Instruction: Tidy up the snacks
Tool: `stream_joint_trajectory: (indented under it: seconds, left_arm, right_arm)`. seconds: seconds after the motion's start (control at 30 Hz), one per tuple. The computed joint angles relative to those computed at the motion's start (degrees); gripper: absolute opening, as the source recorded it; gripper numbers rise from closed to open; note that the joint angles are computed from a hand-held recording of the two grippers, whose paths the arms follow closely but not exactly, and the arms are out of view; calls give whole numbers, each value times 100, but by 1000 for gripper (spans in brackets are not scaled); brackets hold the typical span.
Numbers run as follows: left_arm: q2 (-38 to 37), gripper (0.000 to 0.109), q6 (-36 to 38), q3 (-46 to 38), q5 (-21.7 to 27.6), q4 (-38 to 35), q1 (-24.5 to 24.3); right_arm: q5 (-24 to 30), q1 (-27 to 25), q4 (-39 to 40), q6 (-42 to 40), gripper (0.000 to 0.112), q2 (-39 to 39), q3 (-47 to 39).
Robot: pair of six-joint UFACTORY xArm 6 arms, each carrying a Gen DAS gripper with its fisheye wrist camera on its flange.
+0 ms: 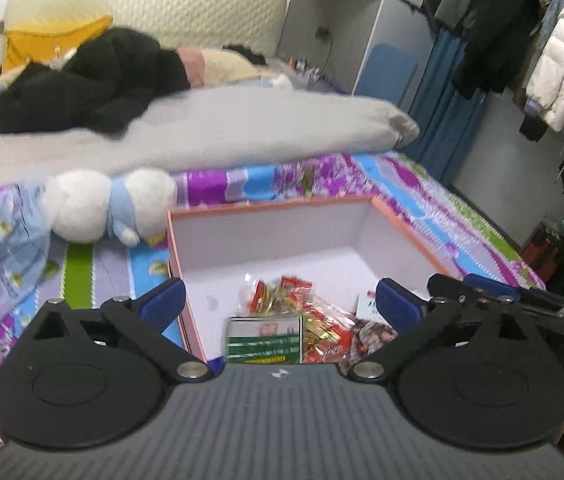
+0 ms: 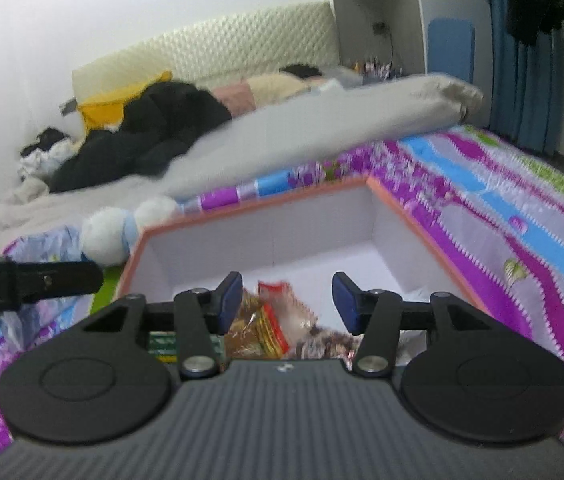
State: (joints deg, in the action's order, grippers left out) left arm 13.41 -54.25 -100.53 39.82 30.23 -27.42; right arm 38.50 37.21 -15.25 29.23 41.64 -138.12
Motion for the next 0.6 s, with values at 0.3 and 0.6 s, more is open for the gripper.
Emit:
stream_joint_trajectory:
  seconds: [0.3, 0.6]
  left_arm:
    - [-878, 103, -273, 398, 288, 830, -385]
    - [-1751, 103, -631, 1144, 387, 1245, -664]
  right_arm:
    - [-728, 129, -998, 928, 53, -1279, 1494]
    - [-1097, 295, -1831, 1718, 53, -2206, 2624]
